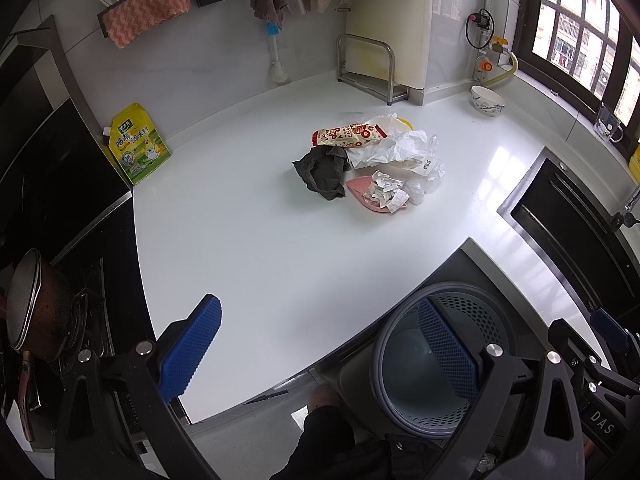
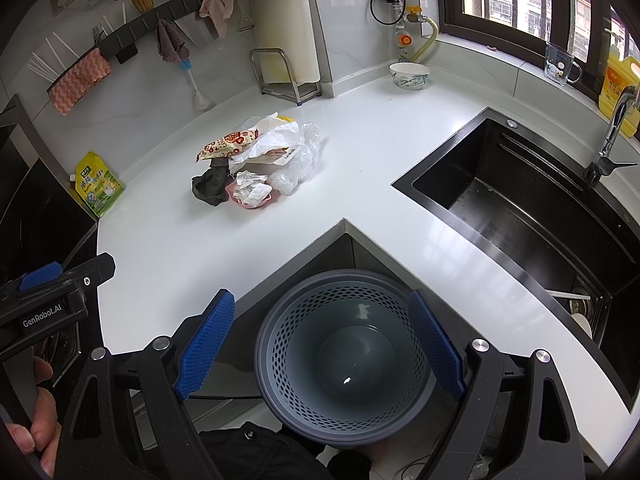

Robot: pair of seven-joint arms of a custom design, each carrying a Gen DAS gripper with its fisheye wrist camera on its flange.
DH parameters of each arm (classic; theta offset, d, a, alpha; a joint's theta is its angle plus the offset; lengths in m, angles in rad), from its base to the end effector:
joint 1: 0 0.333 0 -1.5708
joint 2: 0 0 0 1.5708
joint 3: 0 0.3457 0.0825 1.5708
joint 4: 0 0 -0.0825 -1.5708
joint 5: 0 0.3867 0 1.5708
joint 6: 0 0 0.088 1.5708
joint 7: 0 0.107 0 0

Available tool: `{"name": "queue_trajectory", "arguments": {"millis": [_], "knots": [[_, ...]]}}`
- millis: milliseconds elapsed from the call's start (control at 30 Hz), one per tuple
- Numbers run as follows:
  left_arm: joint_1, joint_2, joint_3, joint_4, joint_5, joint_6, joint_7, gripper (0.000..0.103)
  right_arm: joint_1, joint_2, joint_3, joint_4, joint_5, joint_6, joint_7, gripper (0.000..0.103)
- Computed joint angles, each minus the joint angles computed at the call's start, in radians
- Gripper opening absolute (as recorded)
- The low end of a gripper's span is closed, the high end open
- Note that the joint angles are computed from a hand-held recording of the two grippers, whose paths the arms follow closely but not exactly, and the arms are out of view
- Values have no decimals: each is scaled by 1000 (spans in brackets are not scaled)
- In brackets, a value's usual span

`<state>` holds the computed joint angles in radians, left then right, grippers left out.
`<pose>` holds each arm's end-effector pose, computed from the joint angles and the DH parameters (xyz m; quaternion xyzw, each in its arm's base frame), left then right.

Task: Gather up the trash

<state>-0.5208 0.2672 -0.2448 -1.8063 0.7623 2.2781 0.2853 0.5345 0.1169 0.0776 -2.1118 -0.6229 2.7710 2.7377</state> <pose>0.4962 -0.4354 0.4533 -0.7054 0.6439 -0.1669 0.2448 0.4808 0.3668 0.4433 -0.6597 0.6833 -0.1518 0.2734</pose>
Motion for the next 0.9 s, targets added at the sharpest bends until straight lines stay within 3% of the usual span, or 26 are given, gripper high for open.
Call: {"name": "queue_trajectory", "arguments": {"millis": [300, 700, 900], "knots": [[2, 4, 2, -4, 6, 2, 15, 97, 1, 20, -5, 13, 14, 4, -4, 84], [44, 68, 34, 57, -17, 26, 156, 97, 26, 107, -64, 102, 5, 14, 49, 84], [82, 103, 59, 85, -32, 114, 216, 97, 49, 199, -96, 222, 61, -8, -3, 84]]}}
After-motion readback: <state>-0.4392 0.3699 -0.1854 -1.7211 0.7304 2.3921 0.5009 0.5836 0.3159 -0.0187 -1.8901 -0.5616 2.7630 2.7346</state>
